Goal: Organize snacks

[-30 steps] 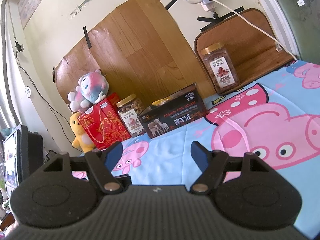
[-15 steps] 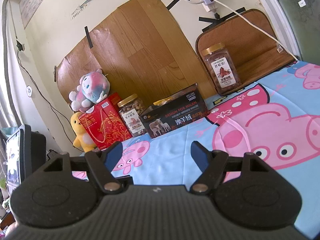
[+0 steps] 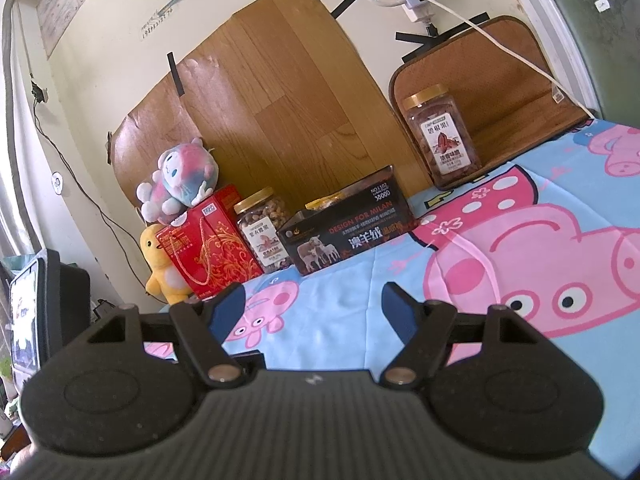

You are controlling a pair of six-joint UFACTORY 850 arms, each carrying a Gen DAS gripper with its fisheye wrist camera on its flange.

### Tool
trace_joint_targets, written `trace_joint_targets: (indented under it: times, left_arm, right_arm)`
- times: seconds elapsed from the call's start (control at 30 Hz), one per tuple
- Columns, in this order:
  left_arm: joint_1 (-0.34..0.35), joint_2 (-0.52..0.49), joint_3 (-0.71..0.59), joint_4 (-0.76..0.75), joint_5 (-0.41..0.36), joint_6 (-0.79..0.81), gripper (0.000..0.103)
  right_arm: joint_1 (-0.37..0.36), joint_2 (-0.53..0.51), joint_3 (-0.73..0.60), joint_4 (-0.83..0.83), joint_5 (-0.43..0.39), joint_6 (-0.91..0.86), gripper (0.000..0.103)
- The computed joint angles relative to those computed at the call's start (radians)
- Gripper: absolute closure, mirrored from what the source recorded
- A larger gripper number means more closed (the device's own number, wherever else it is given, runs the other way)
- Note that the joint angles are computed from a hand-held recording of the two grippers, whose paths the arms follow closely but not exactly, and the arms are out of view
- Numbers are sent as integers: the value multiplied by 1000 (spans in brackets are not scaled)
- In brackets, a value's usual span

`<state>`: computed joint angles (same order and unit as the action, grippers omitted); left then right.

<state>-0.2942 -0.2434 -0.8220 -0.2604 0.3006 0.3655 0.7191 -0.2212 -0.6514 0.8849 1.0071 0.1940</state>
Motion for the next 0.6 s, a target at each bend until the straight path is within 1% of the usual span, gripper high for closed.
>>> trace_joint_targets:
  times: [0.6]
  left_arm:
    - [2, 15, 4, 33, 0, -27, 0]
  right_arm:
    - [-6, -4, -6, 1, -18, -5, 26]
